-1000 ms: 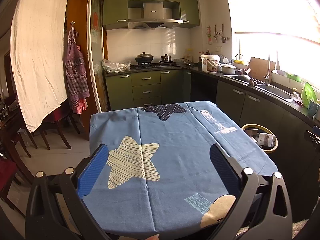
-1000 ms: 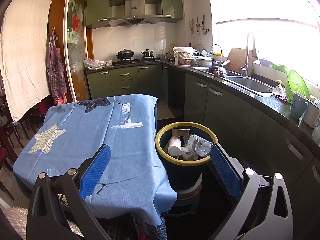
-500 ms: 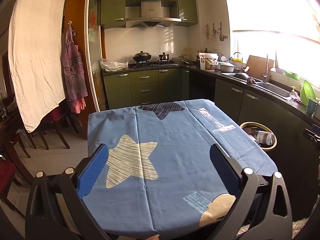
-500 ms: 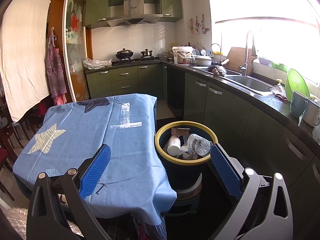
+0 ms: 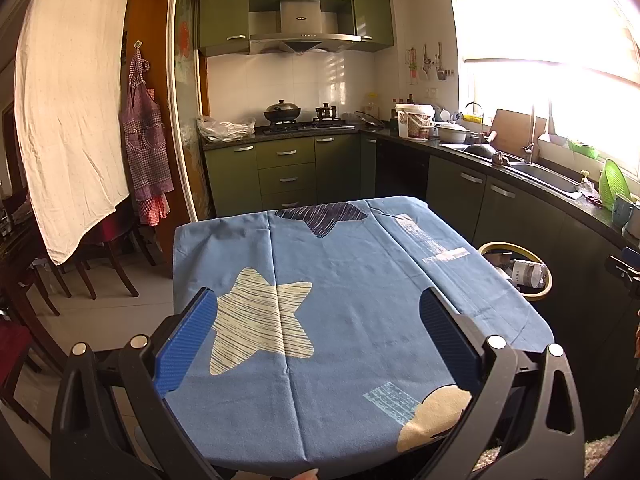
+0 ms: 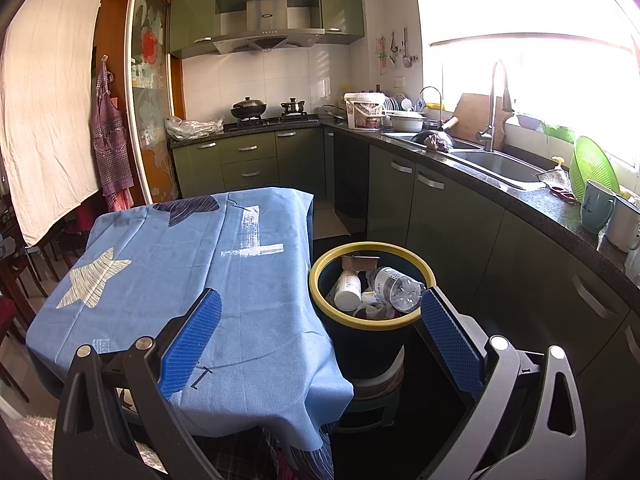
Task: Collect trash
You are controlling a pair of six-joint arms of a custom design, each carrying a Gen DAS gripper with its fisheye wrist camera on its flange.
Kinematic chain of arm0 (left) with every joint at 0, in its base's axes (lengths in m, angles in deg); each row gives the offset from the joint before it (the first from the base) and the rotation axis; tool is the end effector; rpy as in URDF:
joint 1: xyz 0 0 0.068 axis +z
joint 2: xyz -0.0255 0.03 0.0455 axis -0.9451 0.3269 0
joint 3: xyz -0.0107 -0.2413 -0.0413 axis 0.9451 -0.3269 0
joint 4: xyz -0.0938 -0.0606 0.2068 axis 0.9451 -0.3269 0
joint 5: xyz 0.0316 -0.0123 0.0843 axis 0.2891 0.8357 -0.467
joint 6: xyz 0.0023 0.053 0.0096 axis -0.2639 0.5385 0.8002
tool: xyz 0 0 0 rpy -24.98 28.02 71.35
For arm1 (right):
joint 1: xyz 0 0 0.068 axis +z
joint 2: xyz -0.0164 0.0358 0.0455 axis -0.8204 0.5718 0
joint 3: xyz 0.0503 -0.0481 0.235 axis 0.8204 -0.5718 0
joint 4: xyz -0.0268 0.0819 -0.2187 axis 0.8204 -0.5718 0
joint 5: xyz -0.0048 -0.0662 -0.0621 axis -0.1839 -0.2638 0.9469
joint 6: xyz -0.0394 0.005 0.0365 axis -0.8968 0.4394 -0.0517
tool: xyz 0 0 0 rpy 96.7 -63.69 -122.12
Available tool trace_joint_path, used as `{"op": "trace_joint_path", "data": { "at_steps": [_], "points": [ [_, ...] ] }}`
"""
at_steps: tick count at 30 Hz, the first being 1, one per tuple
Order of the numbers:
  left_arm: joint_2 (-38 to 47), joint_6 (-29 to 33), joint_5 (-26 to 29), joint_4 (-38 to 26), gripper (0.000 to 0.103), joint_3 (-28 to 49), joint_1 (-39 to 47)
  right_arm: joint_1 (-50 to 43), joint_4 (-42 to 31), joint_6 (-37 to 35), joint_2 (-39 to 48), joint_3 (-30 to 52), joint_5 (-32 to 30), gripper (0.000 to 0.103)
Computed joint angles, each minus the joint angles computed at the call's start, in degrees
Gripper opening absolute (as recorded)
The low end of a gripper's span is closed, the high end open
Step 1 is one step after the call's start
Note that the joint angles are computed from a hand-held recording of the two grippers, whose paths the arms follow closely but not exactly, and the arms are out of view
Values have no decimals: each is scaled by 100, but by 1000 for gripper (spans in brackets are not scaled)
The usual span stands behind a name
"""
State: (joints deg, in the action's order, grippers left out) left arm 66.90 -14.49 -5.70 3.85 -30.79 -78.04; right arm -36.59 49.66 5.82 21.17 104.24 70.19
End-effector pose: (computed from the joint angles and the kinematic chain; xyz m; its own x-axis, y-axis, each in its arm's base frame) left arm 0.1976 -0.0062 0.3149 -0.4260 -0.1571 -0.8910 -0.4439 0.8944 0.0546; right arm 0.3905 0.1379 0.3095 -0.4377 -0.1794 -0.8810 -0.4792 0.8757 0.0598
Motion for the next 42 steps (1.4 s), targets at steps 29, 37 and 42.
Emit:
{"op": "trace_joint_path", "data": {
  "at_steps": [29, 37, 42],
  "points": [
    [-45, 82, 136, 145, 97, -148, 91, 19, -10, 22, 2, 4, 23, 98],
    [-3, 155, 48, 216, 97, -168, 48, 19, -17, 21, 2, 8, 21, 98],
    [174, 154, 194, 92, 97, -28, 152, 24, -22, 22, 6, 15, 38, 98]
  ]
}}
